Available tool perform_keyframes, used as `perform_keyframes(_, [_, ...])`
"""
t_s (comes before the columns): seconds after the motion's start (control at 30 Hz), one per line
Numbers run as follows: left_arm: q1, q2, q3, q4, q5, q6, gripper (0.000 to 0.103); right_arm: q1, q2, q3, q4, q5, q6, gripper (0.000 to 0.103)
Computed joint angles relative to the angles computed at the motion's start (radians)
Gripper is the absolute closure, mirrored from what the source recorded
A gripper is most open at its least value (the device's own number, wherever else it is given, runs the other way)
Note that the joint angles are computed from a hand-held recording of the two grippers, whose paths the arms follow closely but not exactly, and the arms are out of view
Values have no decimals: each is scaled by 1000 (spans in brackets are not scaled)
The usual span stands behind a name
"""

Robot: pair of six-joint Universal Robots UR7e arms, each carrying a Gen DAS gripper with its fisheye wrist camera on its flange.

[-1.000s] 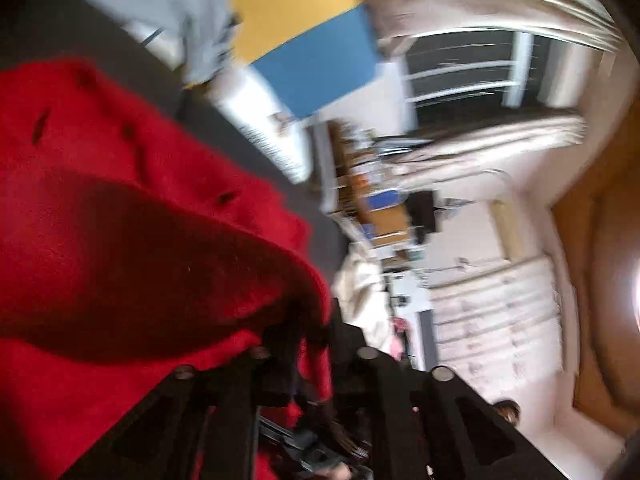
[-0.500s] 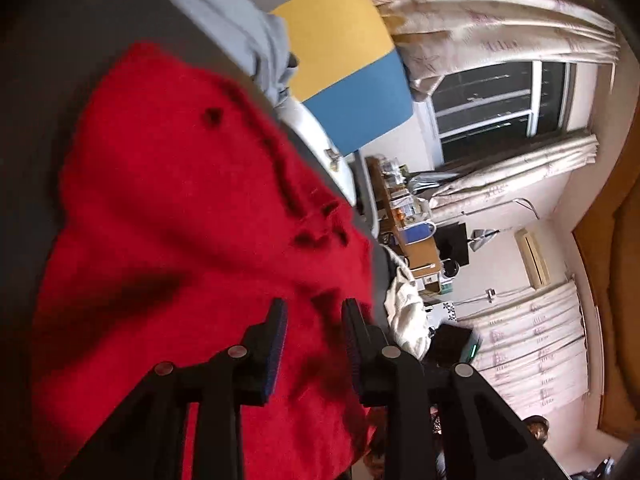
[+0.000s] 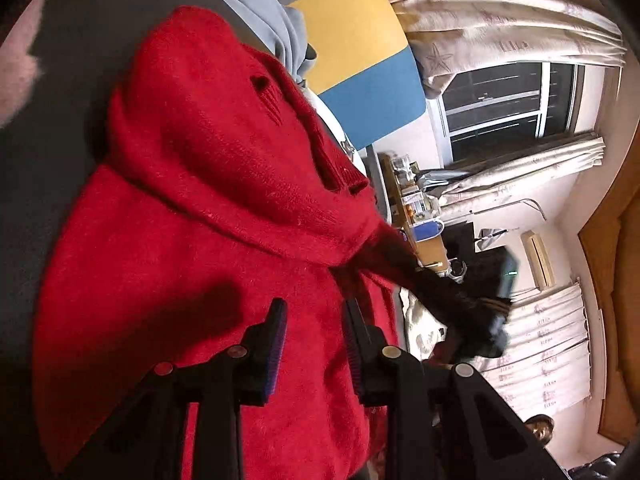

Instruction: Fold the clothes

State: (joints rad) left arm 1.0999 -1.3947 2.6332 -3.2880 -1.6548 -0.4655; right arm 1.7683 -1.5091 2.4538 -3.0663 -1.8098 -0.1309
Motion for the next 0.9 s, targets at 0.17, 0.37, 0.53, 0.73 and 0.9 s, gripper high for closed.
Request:
perform_keyframes(0.17, [1, 56, -28, -56, 7, 0, 75, 53, -36, -82, 71, 24, 4, 95])
perform_keyframes(0.37, [21, 75, -39, -67, 15, -6, 70, 48, -110, -123, 89, -81, 3, 95])
perform_keyframes(0.53, [60, 119, -43, -159, -10, -53, 67, -118, -192, -39, 103, -93, 44, 95])
perform_keyframes(0.73, [87, 180, -68, -255, -2, -125, 66, -243, -202, 34, 32, -14, 22, 95])
perform_keyframes(0.9, [50, 167, -65, -292, 107, -90, 66, -213, -223, 28, -39, 10, -46, 95])
